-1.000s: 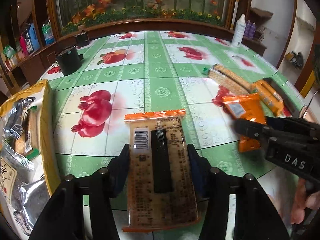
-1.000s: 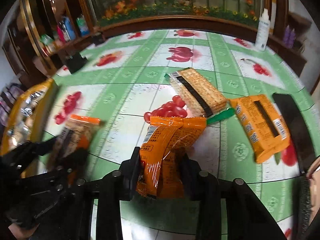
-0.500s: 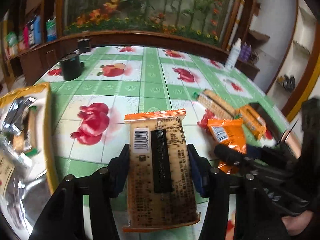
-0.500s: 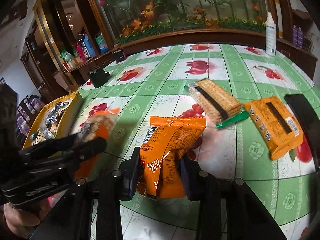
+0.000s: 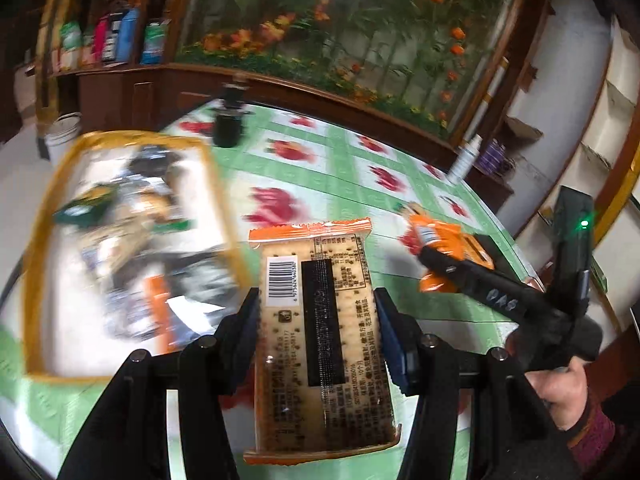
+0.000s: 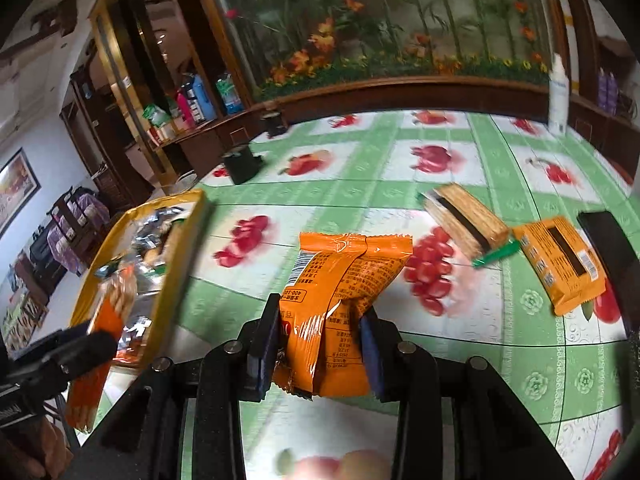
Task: Organize snacks
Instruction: 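Carry the cracker pack and chip bag over the white tray with both grippers, then open both grippers to drop the cracker pack and chip bag into the tray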
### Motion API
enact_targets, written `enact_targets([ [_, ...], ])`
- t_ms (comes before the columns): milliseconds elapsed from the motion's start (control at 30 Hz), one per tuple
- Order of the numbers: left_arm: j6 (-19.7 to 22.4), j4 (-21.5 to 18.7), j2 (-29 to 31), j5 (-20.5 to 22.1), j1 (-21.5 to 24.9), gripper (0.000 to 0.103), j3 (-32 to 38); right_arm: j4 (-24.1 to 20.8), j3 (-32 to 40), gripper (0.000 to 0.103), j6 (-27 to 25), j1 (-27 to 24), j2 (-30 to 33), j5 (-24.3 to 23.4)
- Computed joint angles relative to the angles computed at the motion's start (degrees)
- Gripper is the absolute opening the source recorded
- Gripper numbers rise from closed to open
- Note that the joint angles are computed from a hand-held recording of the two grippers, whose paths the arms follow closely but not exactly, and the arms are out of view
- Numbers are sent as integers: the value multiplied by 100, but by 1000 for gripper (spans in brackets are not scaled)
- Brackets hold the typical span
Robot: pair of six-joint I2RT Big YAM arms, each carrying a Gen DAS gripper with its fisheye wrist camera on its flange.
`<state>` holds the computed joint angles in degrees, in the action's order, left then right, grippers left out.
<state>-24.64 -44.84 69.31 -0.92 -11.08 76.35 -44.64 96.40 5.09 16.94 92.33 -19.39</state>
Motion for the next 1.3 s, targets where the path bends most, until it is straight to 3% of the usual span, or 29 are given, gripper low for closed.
enact_targets([
  [133,-109,80,-511,-37,478,54,-409,-115,196,39,313,324,24,-46],
  [233,-181,56,-747,-139,846,54,-598,-388,664,39,259,693,258,-124],
  [433,-191,-4,-817,-106,1417,54,-763,-618,1415,39,206,1308,752,-188],
  [767,-57,-4,-613,-236,1559,54,-808,-1482,2772,39,58,1697,1790,-366],
  [967,84,-89,-463,-641,1443,48,-683,-1934,3429,39,-58,1752,2253,-405],
  [1167,148,-122,-405,-689,1396,48,-633,-1882,3603,39,61,1758,2409,-36],
  [1300,145,-102,-343,-758,1365,48,-616,-2263,3935,40,-24,1738,2655,-183],
])
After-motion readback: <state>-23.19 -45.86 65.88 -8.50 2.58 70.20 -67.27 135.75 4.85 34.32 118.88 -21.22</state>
